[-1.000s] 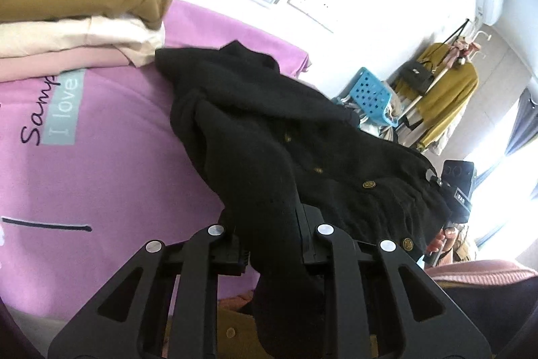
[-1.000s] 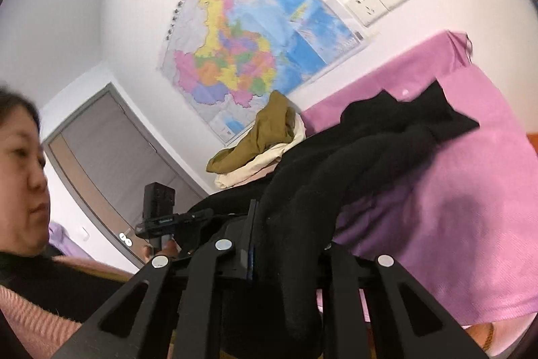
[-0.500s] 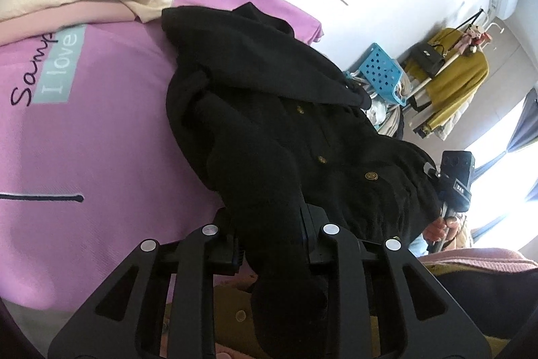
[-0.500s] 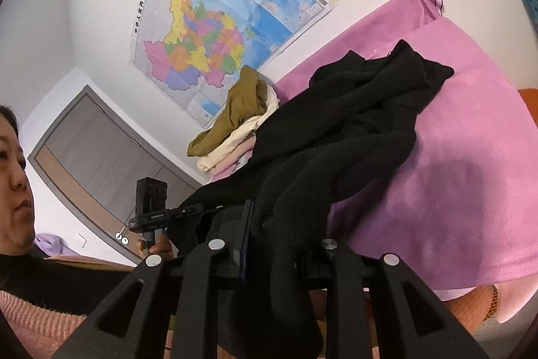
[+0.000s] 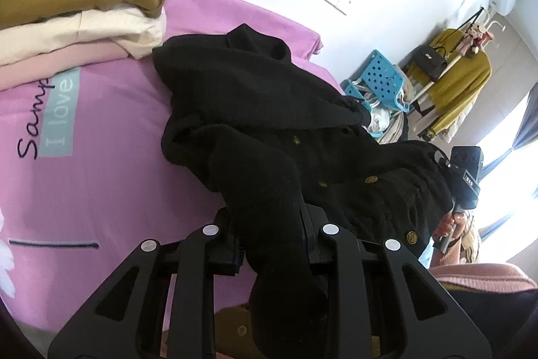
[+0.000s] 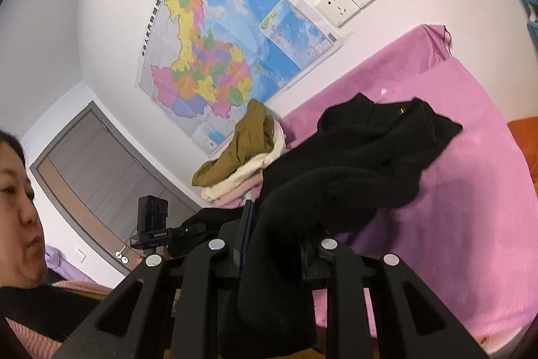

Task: Fold large clothes

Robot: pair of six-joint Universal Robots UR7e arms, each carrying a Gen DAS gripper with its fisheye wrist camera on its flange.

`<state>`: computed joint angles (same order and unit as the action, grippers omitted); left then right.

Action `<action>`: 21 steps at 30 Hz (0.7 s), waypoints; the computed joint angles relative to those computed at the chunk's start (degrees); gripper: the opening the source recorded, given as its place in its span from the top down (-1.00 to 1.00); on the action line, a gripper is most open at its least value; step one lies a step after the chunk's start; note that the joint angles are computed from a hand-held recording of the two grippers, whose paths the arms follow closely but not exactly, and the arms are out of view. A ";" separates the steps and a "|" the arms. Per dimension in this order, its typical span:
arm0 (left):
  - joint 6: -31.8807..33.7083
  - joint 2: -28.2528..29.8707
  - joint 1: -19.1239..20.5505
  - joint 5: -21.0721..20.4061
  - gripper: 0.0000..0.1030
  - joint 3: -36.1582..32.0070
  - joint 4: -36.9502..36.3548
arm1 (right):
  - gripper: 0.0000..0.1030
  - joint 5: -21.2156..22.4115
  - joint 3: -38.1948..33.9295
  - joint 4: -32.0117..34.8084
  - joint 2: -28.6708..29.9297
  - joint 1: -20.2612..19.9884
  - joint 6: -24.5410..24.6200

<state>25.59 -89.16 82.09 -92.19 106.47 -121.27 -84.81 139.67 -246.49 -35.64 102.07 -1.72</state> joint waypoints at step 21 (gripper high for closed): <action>-3.22 8.45 -4.74 3.21 0.46 -10.24 1.52 | 0.60 -3.48 -9.12 15.06 -8.40 -0.12 2.51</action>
<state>22.37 -80.71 77.35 -88.98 96.23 -119.75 -88.29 130.55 -231.43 -44.05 101.95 0.79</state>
